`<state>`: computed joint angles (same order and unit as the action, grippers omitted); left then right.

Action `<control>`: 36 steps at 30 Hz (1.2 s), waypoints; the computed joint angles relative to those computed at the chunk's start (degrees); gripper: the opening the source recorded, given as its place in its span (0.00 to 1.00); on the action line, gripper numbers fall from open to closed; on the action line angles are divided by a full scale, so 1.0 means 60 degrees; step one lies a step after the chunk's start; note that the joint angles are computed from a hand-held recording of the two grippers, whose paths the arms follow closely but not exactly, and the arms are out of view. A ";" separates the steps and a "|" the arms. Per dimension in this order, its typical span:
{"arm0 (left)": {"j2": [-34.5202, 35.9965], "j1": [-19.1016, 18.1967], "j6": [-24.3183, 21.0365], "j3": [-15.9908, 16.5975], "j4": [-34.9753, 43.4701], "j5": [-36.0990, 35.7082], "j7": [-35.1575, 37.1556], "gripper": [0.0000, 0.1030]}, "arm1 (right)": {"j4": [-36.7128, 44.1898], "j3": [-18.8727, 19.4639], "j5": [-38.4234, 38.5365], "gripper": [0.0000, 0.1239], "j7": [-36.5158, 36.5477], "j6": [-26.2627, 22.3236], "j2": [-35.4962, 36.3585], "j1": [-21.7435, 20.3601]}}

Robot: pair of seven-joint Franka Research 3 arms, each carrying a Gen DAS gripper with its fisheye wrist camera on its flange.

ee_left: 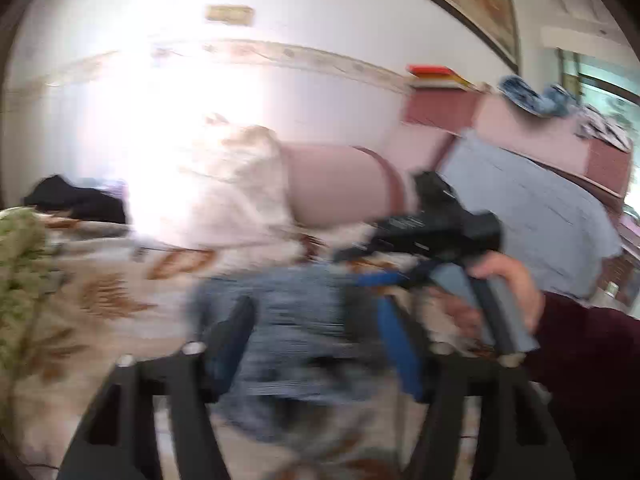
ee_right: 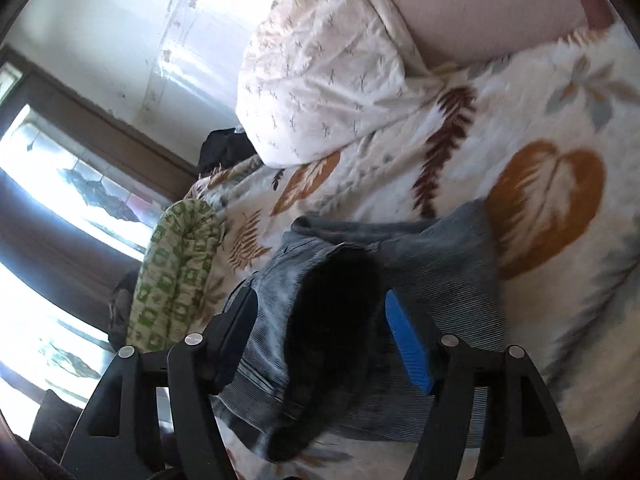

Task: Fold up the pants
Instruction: 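Lift the folded jeans with both grippers and fold them over in half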

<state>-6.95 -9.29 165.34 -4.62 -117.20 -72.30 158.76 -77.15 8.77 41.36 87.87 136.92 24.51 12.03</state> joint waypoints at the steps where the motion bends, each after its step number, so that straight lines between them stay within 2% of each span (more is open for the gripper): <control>1: 0.0055 0.0122 -0.0070 0.0102 -0.0001 0.0119 -0.0197 0.67 | 0.0118 -0.0042 -0.0100 0.55 0.0266 -0.0066 0.0103 0.0080; 3: 0.0309 0.0476 -0.0745 0.0339 0.0154 0.0530 -0.0910 0.67 | 0.0342 -0.0189 -0.0532 0.57 0.0933 -0.0340 0.0310 0.0268; 6: 0.0961 0.0954 -0.1161 0.0315 0.0486 0.1240 -0.1965 0.67 | 0.0401 -0.0341 -0.1108 0.60 0.1763 -0.0409 0.0484 0.0478; 8: 0.1380 0.1314 -0.2306 0.0244 0.0840 0.1770 -0.2773 0.67 | 0.0548 -0.0257 -0.1084 0.60 0.2061 -0.0590 0.0690 0.0425; 9: 0.1584 0.1430 -0.2633 0.0140 0.1008 0.2109 -0.3113 0.66 | 0.0560 -0.0141 -0.0895 0.60 0.2062 -0.0617 0.0760 0.0343; 12: 0.1770 0.1703 -0.3117 -0.0223 0.1169 0.1988 -0.2725 0.66 | 0.0729 0.0497 0.0307 0.60 0.1422 -0.0966 0.1058 -0.0069; 14: 0.1734 0.1800 -0.3411 -0.0377 0.1128 0.1892 -0.2307 0.66 | 0.0555 0.0649 0.0747 0.62 0.0932 -0.0730 0.0987 -0.0047; 16: 0.1655 0.1737 -0.3145 -0.0498 0.0964 0.2104 -0.2057 0.66 | 0.0400 0.0660 0.0780 0.59 0.0345 -0.0585 0.0853 0.0063; 18: 0.1568 0.1712 -0.3111 -0.0523 0.0890 0.2154 -0.2022 0.66 | 0.0420 0.0421 0.0242 0.29 0.0296 -0.0622 0.0741 0.0350; 21: 0.1435 0.1700 -0.3216 -0.0486 0.0851 0.2035 -0.1880 0.66 | 0.0112 0.0235 -0.0074 0.17 0.0400 -0.0256 0.0453 0.0537; 25: 0.1074 0.1557 -0.2899 -0.0445 0.0560 0.2704 -0.1471 0.66 | -0.0264 0.0165 -0.0165 0.13 0.0299 0.0266 0.0180 0.0595; 28: 0.0936 0.1362 -0.2097 -0.0404 0.0275 0.3404 -0.1358 0.66 | -0.0367 0.0079 -0.0490 0.12 0.0311 0.0626 0.0069 0.0732; 31: 0.1087 0.1356 -0.2421 -0.0270 0.0539 0.3445 -0.1576 0.66 | -0.0503 0.0046 -0.0590 0.10 0.0304 0.0935 -0.0094 0.0730; 36: 0.1513 0.1329 -0.2849 -0.0448 0.1138 0.3698 -0.1529 0.67 | -0.0825 -0.0074 -0.0652 0.09 0.0378 0.1309 -0.0395 0.0617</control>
<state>2.13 -1.31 148.25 -7.30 -110.37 -50.11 149.59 -82.10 8.33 37.45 90.14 144.78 22.14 15.73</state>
